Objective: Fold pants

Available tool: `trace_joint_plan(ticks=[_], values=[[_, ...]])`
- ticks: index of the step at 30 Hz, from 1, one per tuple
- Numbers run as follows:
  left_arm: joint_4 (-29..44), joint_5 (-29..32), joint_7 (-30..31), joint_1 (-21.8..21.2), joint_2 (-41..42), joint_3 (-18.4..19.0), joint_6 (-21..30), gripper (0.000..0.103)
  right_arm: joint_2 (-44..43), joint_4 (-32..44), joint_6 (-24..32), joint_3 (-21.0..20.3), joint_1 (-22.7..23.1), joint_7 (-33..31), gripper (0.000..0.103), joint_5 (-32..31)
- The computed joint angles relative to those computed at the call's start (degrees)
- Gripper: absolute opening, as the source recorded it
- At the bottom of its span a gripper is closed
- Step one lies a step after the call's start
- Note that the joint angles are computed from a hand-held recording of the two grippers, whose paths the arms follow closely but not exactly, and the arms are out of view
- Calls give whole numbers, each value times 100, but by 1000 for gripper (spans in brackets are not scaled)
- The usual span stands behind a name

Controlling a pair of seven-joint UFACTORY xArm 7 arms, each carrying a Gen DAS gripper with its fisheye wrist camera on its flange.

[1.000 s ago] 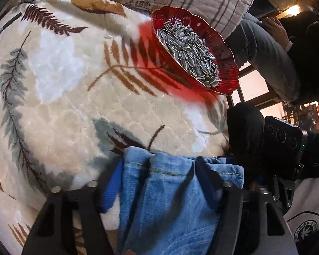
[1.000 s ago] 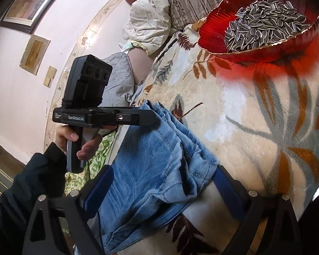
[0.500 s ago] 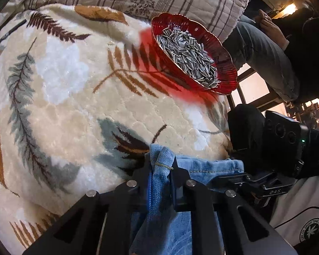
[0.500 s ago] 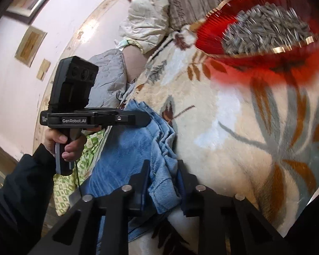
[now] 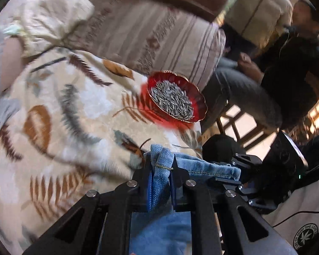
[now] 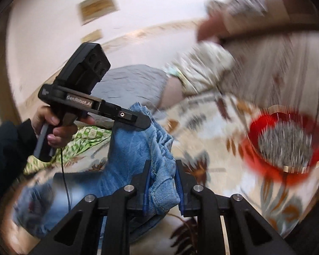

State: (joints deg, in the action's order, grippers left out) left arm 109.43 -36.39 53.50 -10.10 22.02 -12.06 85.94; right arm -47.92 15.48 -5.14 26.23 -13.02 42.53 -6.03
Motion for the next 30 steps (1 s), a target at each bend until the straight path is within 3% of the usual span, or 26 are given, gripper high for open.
trace_joint_plan(ticks=[5,13,20,23,24,26,27,28,29,30], values=[[-1232,-372,193,456,-926,323,-313,14,-161,620,142,1270,-609,82,21,-415],[-2245,-403,273,874,-1309,812,-631,17,707,1328,115,2347,-916,254,21,-794],[-2735,102,92,1029,-1153,917,-1259,27,1939,2049,294,3691,-1977,383,21,-1229],[-2880,145,129,1088,-1192,903,-1377,30,2410,2179,410,3876,-2119,439,21,-1378],[-2948,215,97,1068,-1223,897,-1500,35,2568,2228,468,3902,-2153,451,21,-1440],[-3107,427,-98,992,-1307,897,-1891,57,2837,2264,488,3809,-2106,482,21,-1567],[-3165,536,-181,965,-1346,902,-2074,76,2969,2304,571,3681,-1989,447,22,-1638],[-3220,630,-269,951,-1396,914,-2230,86,3064,2328,607,3574,-1884,430,24,-1707],[-3208,584,-294,994,-1427,938,-2183,86,3157,2343,630,3375,-1697,392,24,-1740],[-3191,465,-286,1059,-1464,966,-2085,86,3247,2342,581,3170,-1523,358,32,-1771]])
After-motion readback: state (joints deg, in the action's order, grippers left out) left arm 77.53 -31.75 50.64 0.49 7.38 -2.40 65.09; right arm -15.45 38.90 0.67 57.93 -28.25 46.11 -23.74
